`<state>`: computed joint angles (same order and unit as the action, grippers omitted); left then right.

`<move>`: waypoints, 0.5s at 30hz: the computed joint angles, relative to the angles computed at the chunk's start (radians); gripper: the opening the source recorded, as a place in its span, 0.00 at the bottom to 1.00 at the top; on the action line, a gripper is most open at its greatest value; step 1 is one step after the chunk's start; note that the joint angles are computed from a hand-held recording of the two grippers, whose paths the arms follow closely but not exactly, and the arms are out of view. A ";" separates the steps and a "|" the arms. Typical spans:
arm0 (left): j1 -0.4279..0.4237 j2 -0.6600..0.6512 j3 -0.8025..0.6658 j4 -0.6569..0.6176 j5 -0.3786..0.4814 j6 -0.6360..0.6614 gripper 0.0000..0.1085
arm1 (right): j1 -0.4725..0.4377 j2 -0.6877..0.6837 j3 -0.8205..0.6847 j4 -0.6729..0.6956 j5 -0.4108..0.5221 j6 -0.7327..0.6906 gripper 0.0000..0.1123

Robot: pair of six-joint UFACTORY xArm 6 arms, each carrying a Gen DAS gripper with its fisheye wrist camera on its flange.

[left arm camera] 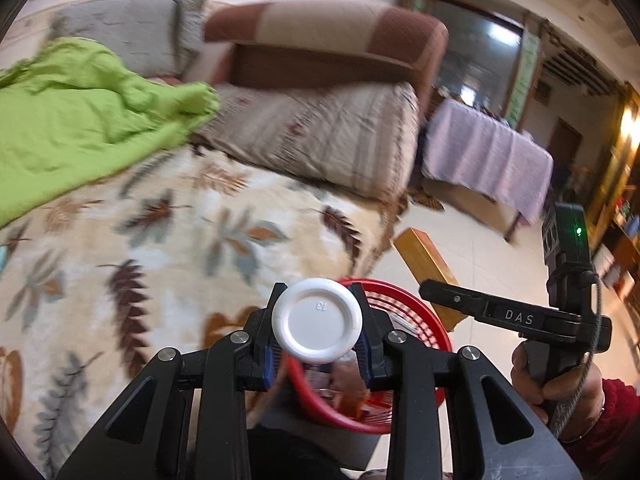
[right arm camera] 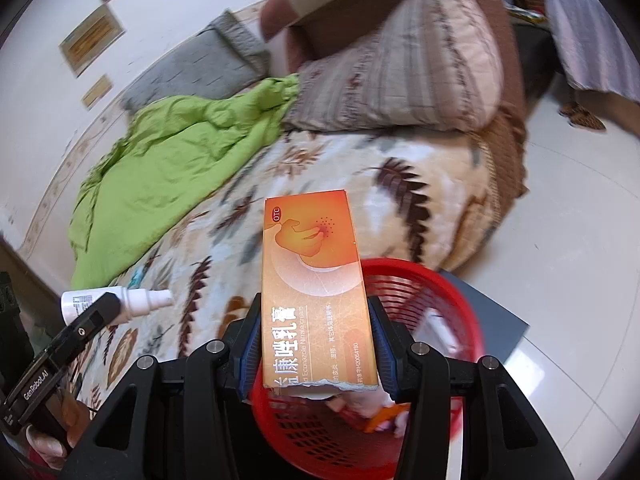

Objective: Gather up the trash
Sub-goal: 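Carry both items over the red wastebasket and open both tools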

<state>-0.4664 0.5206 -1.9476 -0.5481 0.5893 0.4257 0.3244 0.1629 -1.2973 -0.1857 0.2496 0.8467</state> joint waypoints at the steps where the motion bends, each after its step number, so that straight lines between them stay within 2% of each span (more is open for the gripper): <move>1: -0.009 0.025 -0.036 0.012 0.023 -0.006 0.27 | -0.008 -0.012 0.018 -0.009 -0.002 0.016 0.46; 5: -0.032 0.112 -0.161 0.040 0.125 -0.038 0.28 | -0.031 -0.039 0.068 0.008 -0.016 0.022 0.48; 7: -0.035 0.145 -0.213 0.073 0.175 -0.074 0.47 | -0.037 -0.038 0.076 0.023 -0.010 0.015 0.49; 8: -0.038 0.137 -0.199 0.072 0.165 -0.080 0.58 | -0.038 -0.036 0.075 0.031 -0.006 0.011 0.49; 10: -0.036 0.102 -0.139 0.049 0.124 -0.062 0.58 | -0.040 -0.032 0.074 0.062 0.005 -0.005 0.54; 15: -0.011 0.045 -0.059 0.056 0.083 -0.075 0.58 | -0.040 -0.023 0.056 0.031 0.000 0.020 0.54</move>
